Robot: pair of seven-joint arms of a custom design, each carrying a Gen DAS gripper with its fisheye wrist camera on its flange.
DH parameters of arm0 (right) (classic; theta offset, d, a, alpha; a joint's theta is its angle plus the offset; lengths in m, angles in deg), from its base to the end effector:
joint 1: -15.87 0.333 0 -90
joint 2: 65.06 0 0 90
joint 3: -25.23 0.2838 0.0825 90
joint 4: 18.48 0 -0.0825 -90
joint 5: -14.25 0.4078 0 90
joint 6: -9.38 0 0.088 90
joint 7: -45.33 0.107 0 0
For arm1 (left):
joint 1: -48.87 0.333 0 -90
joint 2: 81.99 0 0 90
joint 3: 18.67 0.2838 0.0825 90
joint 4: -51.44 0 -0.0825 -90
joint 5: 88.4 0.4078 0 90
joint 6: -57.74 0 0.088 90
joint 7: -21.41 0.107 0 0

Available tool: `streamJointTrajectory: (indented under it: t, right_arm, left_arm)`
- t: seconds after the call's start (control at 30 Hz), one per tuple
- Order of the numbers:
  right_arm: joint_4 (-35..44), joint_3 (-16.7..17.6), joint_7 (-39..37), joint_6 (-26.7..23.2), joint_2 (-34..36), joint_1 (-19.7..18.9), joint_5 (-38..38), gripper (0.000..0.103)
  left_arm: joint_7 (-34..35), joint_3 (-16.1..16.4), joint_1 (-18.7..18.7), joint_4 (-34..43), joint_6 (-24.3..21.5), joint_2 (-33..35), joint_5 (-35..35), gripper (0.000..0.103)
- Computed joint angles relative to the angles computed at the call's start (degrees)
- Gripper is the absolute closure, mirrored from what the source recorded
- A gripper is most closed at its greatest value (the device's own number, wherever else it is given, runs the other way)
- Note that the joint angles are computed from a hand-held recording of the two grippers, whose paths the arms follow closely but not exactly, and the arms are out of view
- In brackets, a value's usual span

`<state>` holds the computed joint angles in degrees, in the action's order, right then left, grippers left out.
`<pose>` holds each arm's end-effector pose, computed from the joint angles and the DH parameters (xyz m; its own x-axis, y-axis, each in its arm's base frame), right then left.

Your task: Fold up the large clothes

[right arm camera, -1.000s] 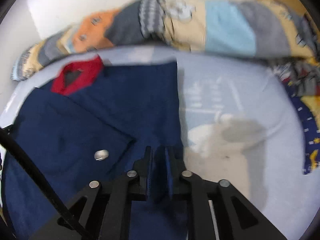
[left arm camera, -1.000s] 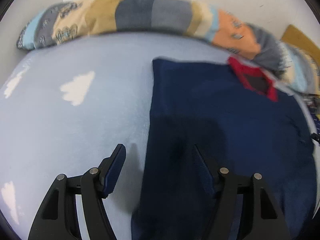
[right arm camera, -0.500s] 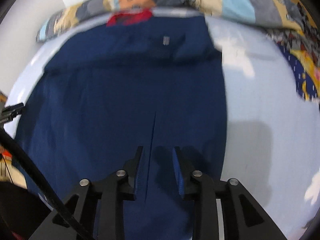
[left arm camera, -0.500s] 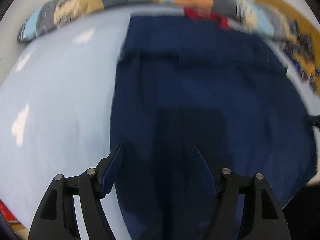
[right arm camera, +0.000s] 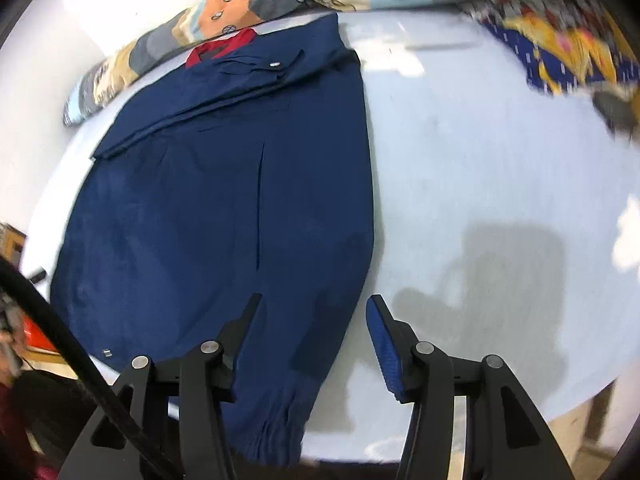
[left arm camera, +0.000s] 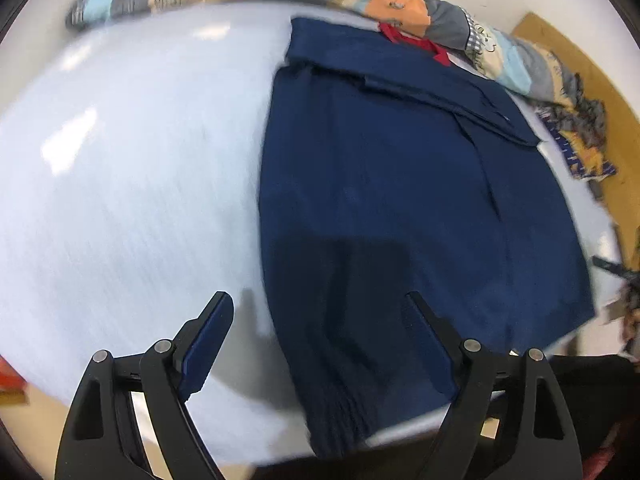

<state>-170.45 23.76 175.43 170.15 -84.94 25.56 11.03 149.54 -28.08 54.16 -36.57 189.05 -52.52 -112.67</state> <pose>0.4623 0.0699 0.3641 -0.4151 -0.8645 -0.2834 -0.7749 0.4992 -0.3878 0.7218 -0.0448 0.3483 -0.4784 -0.8449 0.2393 -0.8403 0.3612 -0.4043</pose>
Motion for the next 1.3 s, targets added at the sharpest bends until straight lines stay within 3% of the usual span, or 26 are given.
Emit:
streamJointTrajectory:
  t: [0.07,0.17,0.23,0.3,0.4,0.47,0.53,0.57,0.6,0.63,0.7,0.77,0.87,0.97,1.13,1.23,1.3]
  right_arm:
    - [-1.07,-3.0,-3.78,0.43,-0.26,2.66,4.48,0.047]
    - [-2.47,-6.19,-8.5,-0.5,-0.85,6.02,11.79,0.047]
    - [-2.2,-7.94,-12.33,-0.45,0.45,7.85,16.89,0.047]
    - [-2.44,-12.51,-20.9,0.34,0.66,12.73,27.06,0.046]
    - [-1.88,-15.12,-29.7,-1.02,0.85,16.94,36.73,0.046]
    - [-0.85,-14.35,-32.56,-2.65,1.89,17.58,39.1,0.046]
    - [-0.26,-11.5,-31.83,-2.91,2.81,16.49,38.42,0.046]
    - [0.43,-10.1,-31.39,-3.36,3.61,15.69,37.53,0.047]
    - [0.84,-7.33,-28.25,-3.54,4.09,13.52,33.47,0.056]
    - [1.32,-4.35,-24.68,-4.4,4.45,10.88,28.37,0.069]
    - [1.38,-2.22,-22.44,-4.44,4.29,9.02,25.35,0.079]
    - [0.79,-1.66,-22.65,-3.82,3.27,8.63,24.46,0.082]
    - [-0.95,-2.34,-24.79,0.38,0.86,10.23,25.48,0.083]
    - [-3.38,-4.69,-27.39,7.64,-2.22,13.63,28.84,0.084]
    - [-7.1,-10.91,-28.52,18.95,-6.82,19.99,30.63,0.085]
    - [-8.99,-11.66,-27.32,24.49,-8.71,19.78,28.75,0.086]
    - [-8.91,-14.01,-26.18,27.41,-8.54,20.98,27.9,0.086]
  left_arm:
    - [-0.63,0.23,0.38,-0.69,-2.01,-0.17,-0.03,0.018]
    - [-1.13,0.98,-0.08,-5.59,0.5,-2.55,1.19,0.018]
    - [-1.91,1.02,0.58,-6.44,-0.16,-3.02,0.08,0.018]
    - [-2.3,0.57,1.84,-5.69,-2.73,-2.41,-2.44,0.018]
    - [-1.96,0.5,2.02,-5.15,-5.33,-1.81,-2.66,0.018]
    - [-0.22,0.11,1.89,-5.64,-5.87,-2.08,-2.8,0.018]
    - [1.09,-0.43,2.04,-4.74,-8.15,-1.38,-3.72,0.019]
    - [1.41,-0.42,1.93,-4.76,-8.53,-1.24,-3.87,0.028]
    - [1.45,-0.2,1.27,-4.85,-8.26,-1.17,-3.01,0.039]
    - [1.47,0.15,0.41,-5.33,-6.79,-1.31,-1.76,0.043]
    - [1.96,0.63,-0.85,-7.3,-3.19,-2.42,0.37,0.073]
    - [2.09,0.35,-0.29,-6.95,-3.97,-2.36,-0.63,0.078]
    - [3.46,-0.08,0.08,-8.57,-2.51,-3.85,-2.01,0.083]
    - [5.52,-0.65,0.89,-9.94,-0.65,-5.21,-5.23,0.084]
    - [9.88,-2.51,3.43,-10.59,1.55,-7.05,-15.58,0.087]
    - [12.45,-3.25,4.01,-9.87,3.69,-7.42,-22.1,0.087]
    - [11.21,-3.16,3.96,-7.31,2.5,-6.04,-23.95,0.087]
